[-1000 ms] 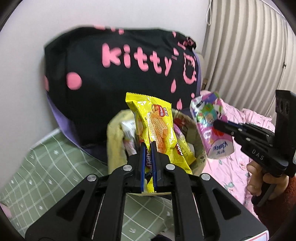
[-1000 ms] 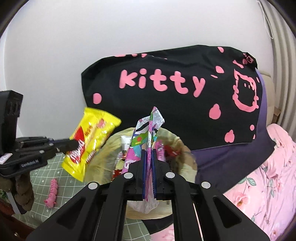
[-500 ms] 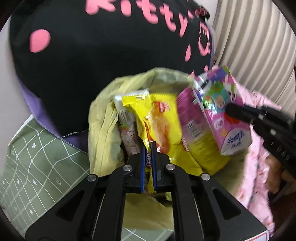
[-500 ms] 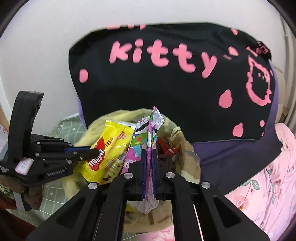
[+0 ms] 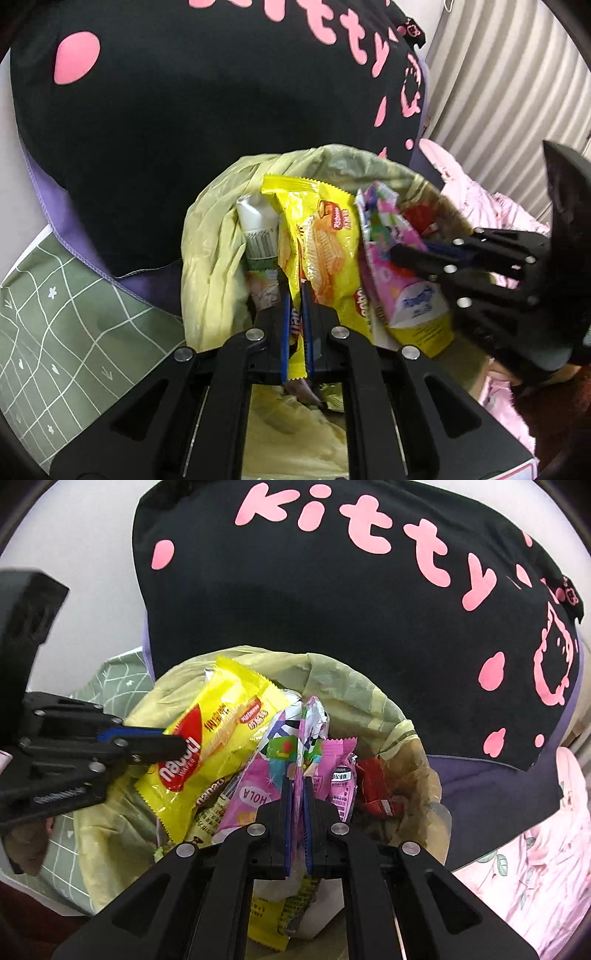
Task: Collect trash
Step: 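Open both tools to drop the wrapper and carton into the bin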
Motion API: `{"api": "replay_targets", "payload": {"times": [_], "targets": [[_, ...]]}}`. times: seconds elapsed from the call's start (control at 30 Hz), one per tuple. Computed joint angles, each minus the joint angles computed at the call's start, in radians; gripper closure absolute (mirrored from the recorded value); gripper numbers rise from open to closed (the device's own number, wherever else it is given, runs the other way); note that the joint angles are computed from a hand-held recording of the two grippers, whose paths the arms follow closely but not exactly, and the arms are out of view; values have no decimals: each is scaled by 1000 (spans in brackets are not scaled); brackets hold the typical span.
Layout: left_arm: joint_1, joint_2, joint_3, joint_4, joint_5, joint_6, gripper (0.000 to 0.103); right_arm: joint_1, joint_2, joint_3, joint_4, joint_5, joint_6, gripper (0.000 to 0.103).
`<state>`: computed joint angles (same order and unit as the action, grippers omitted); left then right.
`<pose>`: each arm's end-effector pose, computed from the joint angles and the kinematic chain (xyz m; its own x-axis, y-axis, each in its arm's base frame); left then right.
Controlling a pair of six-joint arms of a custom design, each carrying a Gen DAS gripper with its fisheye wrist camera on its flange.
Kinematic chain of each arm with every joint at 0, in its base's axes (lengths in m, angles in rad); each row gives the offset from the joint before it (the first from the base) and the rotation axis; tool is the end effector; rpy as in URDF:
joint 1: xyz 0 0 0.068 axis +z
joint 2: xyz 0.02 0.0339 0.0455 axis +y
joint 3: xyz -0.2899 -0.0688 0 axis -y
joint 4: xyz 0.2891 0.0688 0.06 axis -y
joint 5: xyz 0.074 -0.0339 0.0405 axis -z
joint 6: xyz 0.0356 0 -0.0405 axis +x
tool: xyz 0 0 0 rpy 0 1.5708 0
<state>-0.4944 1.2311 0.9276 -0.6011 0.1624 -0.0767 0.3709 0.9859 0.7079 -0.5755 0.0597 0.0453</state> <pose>0.2478 -0.1401 0.2719 -0.7326 0.3090 -0.6064 0.5016 0.8474 -0.1741 0.2118 0.0801 0.2510 -0.7164 -0.2301 -0.6587 -0.2931 0.9560 -0.0151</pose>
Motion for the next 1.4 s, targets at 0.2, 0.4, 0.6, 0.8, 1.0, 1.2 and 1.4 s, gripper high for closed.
{"api": "replay_targets", "payload": {"times": [0.2, 0.4, 0.6, 0.8, 1.0, 1.2, 1.4], "targets": [[-24, -53, -5, -18, 7, 8, 97, -14, -47, -17, -16, 25, 47, 97], [9, -60, 0, -34, 43, 26, 97, -22, -65, -25, -9, -19, 117, 97], [39, 24, 18, -24, 91, 90, 97, 37, -28, -18, 5, 62, 207, 97], [106, 46, 26, -4, 220, 154, 97, 48, -91, -33, -27, 90, 319, 97], [178, 60, 12, -3, 353, 241, 97, 176, -61, -13, -87, 248, 491, 96], [229, 43, 4, -44, 402, 264, 93, 245, -6, 32, -147, 343, 525, 96], [236, -65, -52, -11, 379, 213, 70, 250, -57, 4, -129, 331, 475, 58]]}}
